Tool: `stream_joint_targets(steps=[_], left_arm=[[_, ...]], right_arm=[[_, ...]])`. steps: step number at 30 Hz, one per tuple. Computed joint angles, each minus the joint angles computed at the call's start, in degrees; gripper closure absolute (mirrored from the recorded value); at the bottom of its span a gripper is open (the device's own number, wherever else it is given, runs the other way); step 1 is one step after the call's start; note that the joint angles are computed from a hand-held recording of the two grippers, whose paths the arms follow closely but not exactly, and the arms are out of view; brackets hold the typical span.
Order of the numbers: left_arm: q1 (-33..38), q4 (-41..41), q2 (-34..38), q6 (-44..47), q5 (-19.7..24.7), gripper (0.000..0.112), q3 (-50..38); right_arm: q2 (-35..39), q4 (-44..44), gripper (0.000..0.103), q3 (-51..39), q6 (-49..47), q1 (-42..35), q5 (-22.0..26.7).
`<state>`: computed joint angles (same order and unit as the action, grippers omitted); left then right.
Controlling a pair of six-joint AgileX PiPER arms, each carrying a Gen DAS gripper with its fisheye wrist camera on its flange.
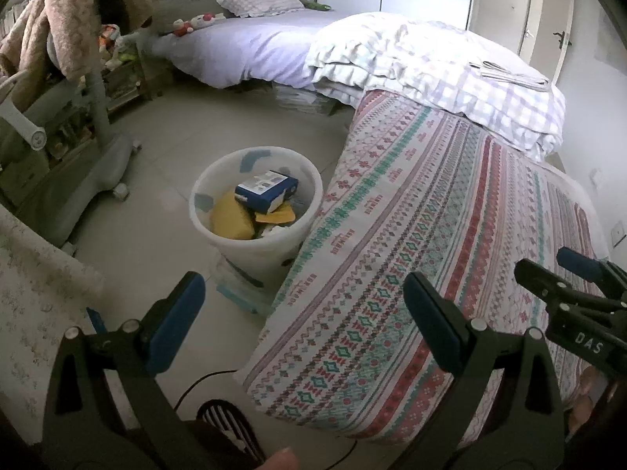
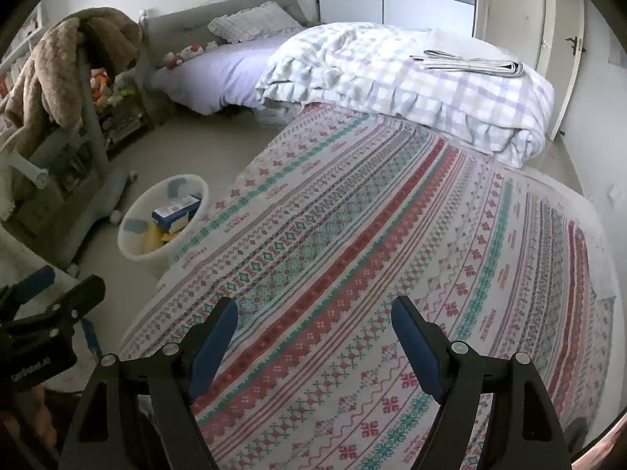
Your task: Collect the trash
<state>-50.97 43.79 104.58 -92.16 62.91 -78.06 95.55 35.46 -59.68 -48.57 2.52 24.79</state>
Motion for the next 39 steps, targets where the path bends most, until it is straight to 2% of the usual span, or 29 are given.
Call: stream_joint_targets(steps=[11,39], left_arm=[[-0.4,0.2,0.5,0.0,-0.2,0.011,-0.6],[-0.2,0.1,-0.3,0.3,-1.1,0.011,0.1]], right_arm=[[-0.2,0.7,0.021,1.2,-1.0,0.4,-1.9],[-0.1,-0.9,0.021,1.2,1.0,0.8,-1.7]])
